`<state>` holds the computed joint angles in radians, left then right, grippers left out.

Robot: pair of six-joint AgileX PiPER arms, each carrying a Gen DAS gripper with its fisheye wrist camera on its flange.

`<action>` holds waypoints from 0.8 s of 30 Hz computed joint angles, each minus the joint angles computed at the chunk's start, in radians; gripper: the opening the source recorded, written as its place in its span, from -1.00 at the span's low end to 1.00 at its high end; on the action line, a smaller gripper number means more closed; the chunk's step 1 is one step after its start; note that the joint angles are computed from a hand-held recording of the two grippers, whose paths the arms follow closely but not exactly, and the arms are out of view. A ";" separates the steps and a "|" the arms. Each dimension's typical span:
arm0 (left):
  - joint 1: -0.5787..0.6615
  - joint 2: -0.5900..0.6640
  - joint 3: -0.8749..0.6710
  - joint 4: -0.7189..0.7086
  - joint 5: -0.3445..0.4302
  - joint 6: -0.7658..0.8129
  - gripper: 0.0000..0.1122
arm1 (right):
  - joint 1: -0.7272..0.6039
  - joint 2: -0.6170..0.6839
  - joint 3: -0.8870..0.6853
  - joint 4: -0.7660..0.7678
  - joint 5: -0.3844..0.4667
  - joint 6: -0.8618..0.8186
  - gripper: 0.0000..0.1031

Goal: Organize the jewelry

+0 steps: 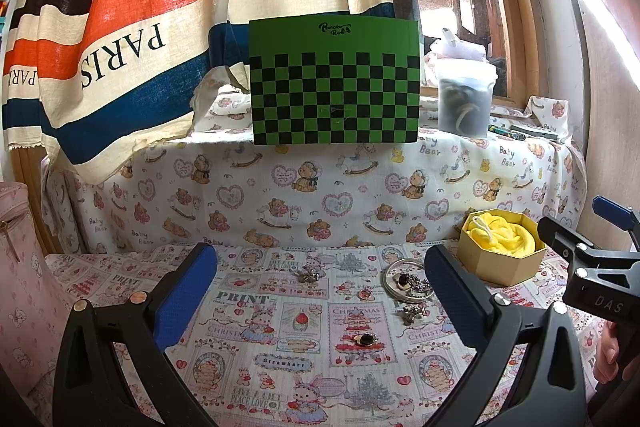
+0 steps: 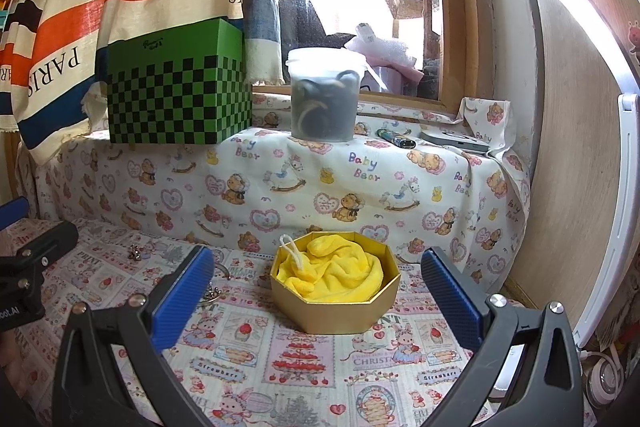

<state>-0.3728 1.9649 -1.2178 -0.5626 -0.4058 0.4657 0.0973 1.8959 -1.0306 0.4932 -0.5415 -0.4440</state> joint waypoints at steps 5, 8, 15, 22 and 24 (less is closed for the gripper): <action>0.001 0.000 0.003 0.010 -0.006 -0.005 0.83 | 0.005 -0.001 0.005 0.029 -0.017 -0.028 1.00; 0.005 0.002 0.004 0.022 -0.005 -0.016 0.83 | 0.005 -0.002 0.005 0.032 -0.013 -0.032 1.00; 0.001 0.001 0.009 0.012 -0.013 -0.010 0.83 | 0.011 0.001 -0.003 0.058 -0.006 -0.050 1.00; -0.006 0.000 0.006 -0.033 -0.012 0.030 0.83 | 0.006 0.006 -0.020 0.073 0.033 -0.078 1.00; -0.005 -0.001 0.002 -0.042 -0.004 0.040 0.83 | 0.002 0.005 -0.018 0.069 0.031 -0.069 1.00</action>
